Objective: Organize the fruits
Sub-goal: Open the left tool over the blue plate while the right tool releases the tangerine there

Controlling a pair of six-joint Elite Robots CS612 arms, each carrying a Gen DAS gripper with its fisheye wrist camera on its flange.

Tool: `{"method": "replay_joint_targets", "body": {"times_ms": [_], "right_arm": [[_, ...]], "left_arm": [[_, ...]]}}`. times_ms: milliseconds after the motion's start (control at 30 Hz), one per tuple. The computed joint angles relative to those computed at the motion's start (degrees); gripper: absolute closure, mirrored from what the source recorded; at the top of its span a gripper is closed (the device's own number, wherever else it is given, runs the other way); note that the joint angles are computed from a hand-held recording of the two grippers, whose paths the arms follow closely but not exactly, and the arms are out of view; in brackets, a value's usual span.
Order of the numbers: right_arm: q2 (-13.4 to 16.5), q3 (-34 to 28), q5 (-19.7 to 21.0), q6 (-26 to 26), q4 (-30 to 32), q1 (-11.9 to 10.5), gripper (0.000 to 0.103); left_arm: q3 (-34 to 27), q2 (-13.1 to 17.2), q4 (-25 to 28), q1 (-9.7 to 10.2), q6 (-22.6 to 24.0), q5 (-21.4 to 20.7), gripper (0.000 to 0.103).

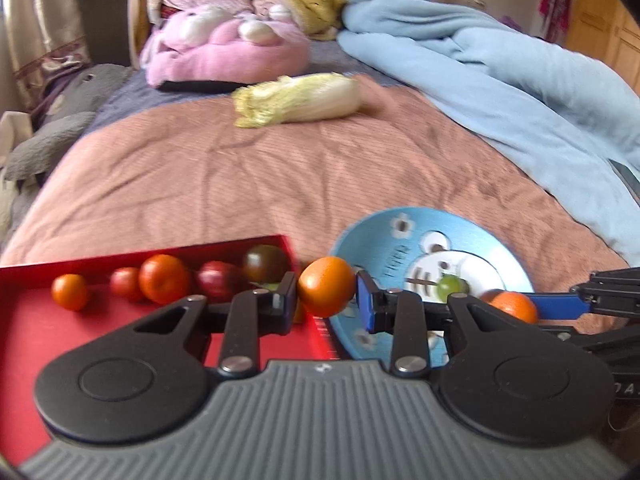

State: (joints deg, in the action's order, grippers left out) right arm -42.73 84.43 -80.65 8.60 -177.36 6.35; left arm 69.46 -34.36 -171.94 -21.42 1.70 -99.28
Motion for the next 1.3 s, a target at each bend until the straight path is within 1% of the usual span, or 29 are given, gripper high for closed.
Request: {"method": "replay_joint_targets", "body": {"times_ms": [67, 167, 267, 433, 600, 767, 833, 867, 900, 1000, 1167, 1200, 1233, 1300], "right_arm": [[-0.09, 0.3, -0.82, 0.38, 0.69, -0.16, 0.062], [0.03, 0.52, -1.18, 0.47, 1.35, -0.19, 0.062], [0.45, 0.21, -0.76, 0.28, 2.24, 0.12, 0.061], [1.33, -0.98, -0.52, -1.29, 3.76, 0.86, 0.061], [2.03, -2.14, -0.62, -1.71, 4.75, 1.04, 0.061], [2.2, -2.31, -0.78, -1.77, 5.13, 1.1, 0.061], [2.21, -2.23, -0.83, -1.69, 5.15, 1.1, 0.061], [2.23, -2.21, -0.84, -1.67, 5.14, 1.12, 0.061], [2.22, -2.19, -0.91, -1.68, 5.15, 1.15, 0.061], [2.29, -2.3, -1.29, -1.61, 5.09, 1.22, 0.061], [2.49, -2.96, -3.14, -1.23, 5.49, 1.44, 0.06], [2.53, -3.1, -3.22, -0.99, 5.4, 1.42, 0.056], [2.54, -3.17, -3.47, -0.69, 5.15, 1.45, 0.05], [2.5, -3.25, -4.43, -0.48, 4.32, 1.59, 0.045]], "left_arm": [[-0.38, 0.37, 0.79, -0.56, 0.6, -0.83, 0.069], [-1.13, 1.01, 1.83, -1.32, 2.38, -0.63, 0.069], [-2.09, 1.69, 3.67, -1.63, 1.71, -0.58, 0.069], [-2.51, 2.24, 5.13, -1.89, 4.4, -0.59, 0.068], [-2.64, 2.62, 3.95, -1.82, 7.28, -1.91, 0.067], [-2.64, 2.77, 2.95, -1.85, 8.06, -2.27, 0.068], [-2.41, 2.71, 2.19, -1.86, 8.12, -2.3, 0.057], [-2.04, 2.62, 1.02, -1.89, 8.03, -2.09, 0.047], [-1.77, 2.56, -0.07, -1.89, 7.94, -2.03, 0.043], [-1.57, 2.35, -0.71, -1.69, 7.34, -3.16, 0.043], [-0.84, 1.72, -2.01, -1.26, 6.54, -3.42, 0.043], [-0.7, 1.54, -2.25, -1.09, 6.1, -3.43, 0.043], [-0.59, 1.38, -2.32, -0.95, 5.78, -3.28, 0.043], [-0.33, 0.91, -2.36, -0.54, 5.09, -2.85, 0.043]]}}
